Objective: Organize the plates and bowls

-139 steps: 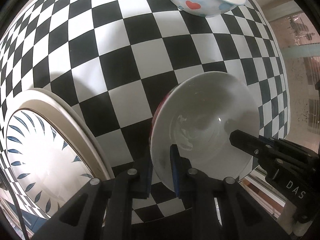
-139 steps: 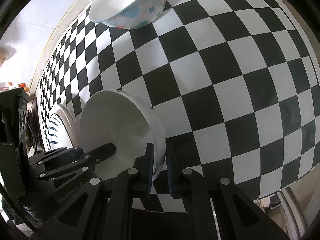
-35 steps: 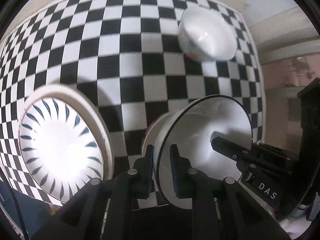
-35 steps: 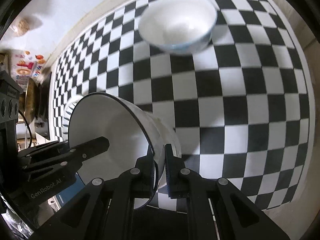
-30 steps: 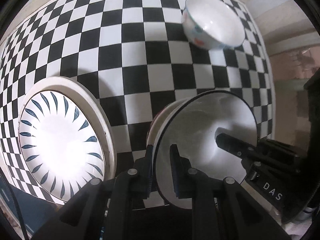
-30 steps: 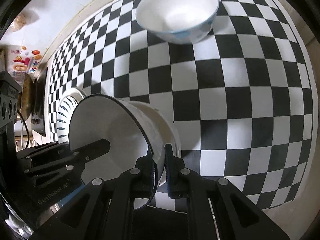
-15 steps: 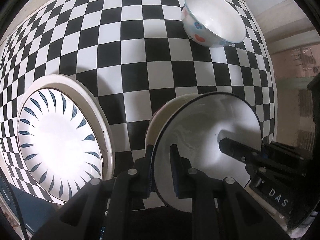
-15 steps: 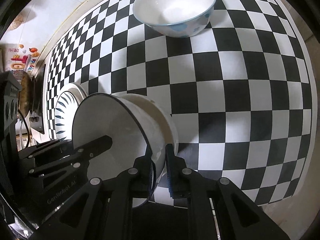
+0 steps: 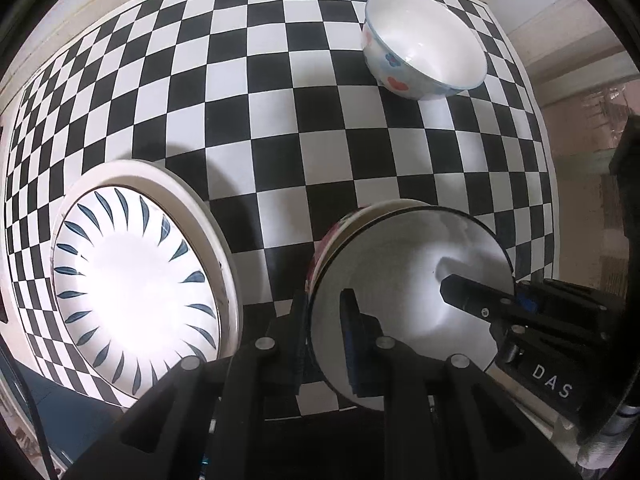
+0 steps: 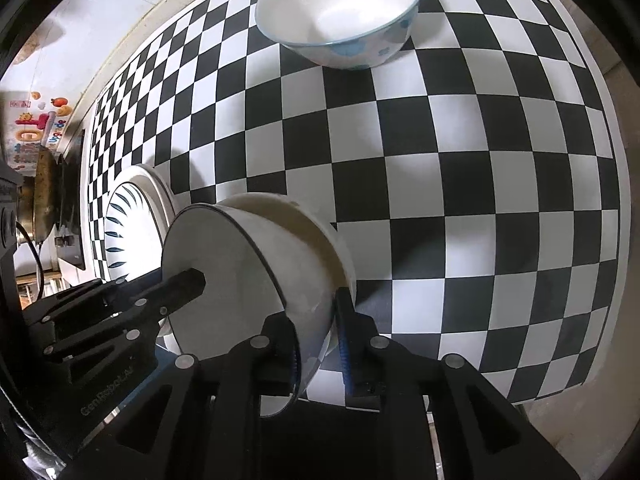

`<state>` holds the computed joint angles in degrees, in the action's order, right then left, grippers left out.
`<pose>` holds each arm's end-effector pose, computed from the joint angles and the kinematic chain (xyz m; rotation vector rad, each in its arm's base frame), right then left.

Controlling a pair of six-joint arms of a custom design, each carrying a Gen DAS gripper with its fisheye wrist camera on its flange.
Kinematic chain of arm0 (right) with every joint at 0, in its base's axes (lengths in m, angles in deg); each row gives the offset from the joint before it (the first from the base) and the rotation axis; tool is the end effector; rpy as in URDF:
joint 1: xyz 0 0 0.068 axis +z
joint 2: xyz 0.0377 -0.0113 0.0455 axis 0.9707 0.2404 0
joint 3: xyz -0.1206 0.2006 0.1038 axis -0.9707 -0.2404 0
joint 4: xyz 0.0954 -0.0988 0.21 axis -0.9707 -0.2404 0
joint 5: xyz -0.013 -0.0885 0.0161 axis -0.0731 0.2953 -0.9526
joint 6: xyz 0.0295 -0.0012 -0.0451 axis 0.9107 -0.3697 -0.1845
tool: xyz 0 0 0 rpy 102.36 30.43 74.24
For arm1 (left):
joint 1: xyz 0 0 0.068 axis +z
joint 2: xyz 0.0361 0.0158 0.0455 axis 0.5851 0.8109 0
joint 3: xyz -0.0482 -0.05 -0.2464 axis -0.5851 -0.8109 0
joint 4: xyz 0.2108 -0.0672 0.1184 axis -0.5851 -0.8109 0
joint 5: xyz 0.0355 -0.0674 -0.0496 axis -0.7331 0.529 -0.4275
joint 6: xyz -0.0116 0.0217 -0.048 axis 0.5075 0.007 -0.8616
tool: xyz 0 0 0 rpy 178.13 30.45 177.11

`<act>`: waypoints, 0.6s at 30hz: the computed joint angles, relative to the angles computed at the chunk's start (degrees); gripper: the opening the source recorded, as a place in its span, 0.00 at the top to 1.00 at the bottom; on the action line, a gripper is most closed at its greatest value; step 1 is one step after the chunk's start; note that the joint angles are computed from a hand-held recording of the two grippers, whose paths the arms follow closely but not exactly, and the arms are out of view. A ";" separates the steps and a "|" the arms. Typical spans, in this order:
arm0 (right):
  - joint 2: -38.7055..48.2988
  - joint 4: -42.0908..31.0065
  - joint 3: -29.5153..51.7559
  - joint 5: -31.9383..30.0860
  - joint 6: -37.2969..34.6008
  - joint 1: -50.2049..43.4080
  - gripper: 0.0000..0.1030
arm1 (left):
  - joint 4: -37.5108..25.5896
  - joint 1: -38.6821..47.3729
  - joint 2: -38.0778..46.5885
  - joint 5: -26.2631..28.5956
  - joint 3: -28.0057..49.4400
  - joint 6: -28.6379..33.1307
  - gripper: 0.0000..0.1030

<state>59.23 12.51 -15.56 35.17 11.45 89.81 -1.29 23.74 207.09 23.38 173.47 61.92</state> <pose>0.2378 0.0691 0.1930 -1.0703 -2.8689 -0.5397 0.3546 -0.0793 0.2027 -1.1210 -2.7703 0.1925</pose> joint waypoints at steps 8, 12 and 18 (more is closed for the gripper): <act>-0.52 -0.12 -0.60 -1.51 0.19 -0.89 0.82 | 0.53 -0.25 -0.12 -0.18 -1.18 -0.46 0.86; -1.73 -0.35 -1.17 -2.05 0.98 -1.00 0.79 | 0.18 -0.37 0.33 -0.02 -0.85 -0.45 0.86; -2.89 -2.38 -0.65 -1.08 1.46 -0.71 0.77 | -1.17 -0.24 1.33 0.61 0.86 0.26 0.86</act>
